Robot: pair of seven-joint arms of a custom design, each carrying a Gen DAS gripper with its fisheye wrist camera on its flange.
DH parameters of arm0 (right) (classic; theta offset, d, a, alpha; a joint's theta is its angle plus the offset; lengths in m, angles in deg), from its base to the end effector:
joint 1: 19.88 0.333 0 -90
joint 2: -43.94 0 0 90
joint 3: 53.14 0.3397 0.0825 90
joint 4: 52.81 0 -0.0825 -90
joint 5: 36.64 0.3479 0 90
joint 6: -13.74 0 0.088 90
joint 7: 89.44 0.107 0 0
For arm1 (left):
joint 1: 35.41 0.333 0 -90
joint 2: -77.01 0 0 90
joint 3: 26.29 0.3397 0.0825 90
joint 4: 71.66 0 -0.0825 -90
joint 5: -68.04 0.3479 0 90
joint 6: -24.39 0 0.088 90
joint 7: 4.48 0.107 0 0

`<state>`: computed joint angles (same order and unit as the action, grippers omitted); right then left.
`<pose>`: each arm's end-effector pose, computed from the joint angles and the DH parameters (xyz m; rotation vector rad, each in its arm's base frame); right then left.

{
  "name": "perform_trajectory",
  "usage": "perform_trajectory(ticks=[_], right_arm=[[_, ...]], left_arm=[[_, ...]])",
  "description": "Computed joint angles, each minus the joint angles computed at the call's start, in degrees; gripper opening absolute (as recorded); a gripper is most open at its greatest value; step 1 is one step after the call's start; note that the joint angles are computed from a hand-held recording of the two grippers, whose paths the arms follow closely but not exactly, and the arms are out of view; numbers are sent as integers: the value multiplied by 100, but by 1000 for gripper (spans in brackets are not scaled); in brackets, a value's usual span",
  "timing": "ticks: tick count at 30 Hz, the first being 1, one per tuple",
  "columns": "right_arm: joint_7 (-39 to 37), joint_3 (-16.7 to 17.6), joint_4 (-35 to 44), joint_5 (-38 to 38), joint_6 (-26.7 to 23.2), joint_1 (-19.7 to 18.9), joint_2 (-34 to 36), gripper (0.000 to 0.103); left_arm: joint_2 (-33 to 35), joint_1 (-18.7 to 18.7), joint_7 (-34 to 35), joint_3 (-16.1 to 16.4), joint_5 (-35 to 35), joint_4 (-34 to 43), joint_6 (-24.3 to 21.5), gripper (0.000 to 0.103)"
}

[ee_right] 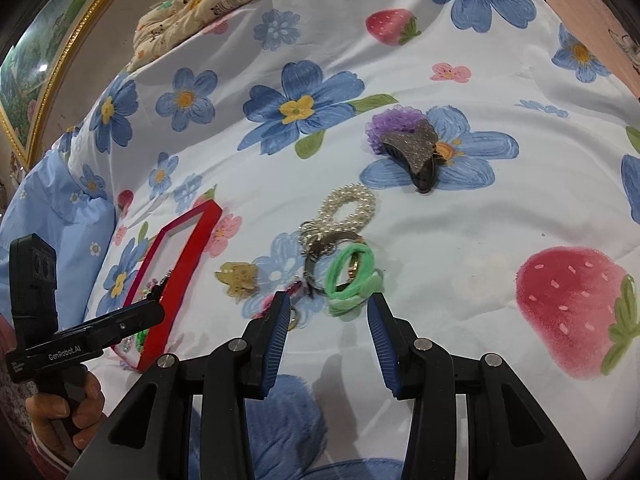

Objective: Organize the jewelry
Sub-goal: 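Move both open tools back toward the remaining jewelry, then grasp the yellow hair clip with the left tool while the right tool grasps the green hair tie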

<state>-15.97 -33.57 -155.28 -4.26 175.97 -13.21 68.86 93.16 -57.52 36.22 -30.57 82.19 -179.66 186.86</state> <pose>0.6274 0.2413 0.4269 -1.8456 1.5376 -0.0327 0.5720 -0.2924 0.4794 -2.1521 1.7593 -0.9328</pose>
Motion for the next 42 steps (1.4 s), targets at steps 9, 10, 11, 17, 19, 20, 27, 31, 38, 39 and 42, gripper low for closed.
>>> perform_trajectory(ticks=[9,10,11,17,19,20,27,31,38,39,42], right_arm=[[204,-15,344,-7,-196,-33,390,43],[218,2,381,0,-196,-47,436,43],[232,18,417,2,-208,-61,475,43],[352,51,601,-54,-318,-84,680,30],[366,51,627,-88,-365,-91,707,15],[339,77,607,-66,-326,-115,706,15],[115,218,453,-15,-108,-207,564,5],[-91,362,391,89,15,-268,451,5],[-436,514,558,397,-114,-230,431,5],[-472,516,593,436,-154,-208,440,5],[-542,464,715,479,-284,-88,473,5]], left_arm=[[756,-201,-29,181,-143,843,-183,75],[841,-260,-71,256,-86,954,-232,75],[903,-294,-96,301,-56,1040,-290,75],[1160,-107,274,101,-361,1269,-343,30],[1178,-33,482,11,-548,1229,-256,28],[1153,-60,519,47,-561,1170,-181,28],[914,-131,706,146,-764,790,176,26],[703,-196,696,236,-747,550,310,26],[258,-264,467,393,-538,11,583,26],[195,-262,422,410,-494,-65,606,26],[-66,-307,116,569,-208,-380,696,26]])
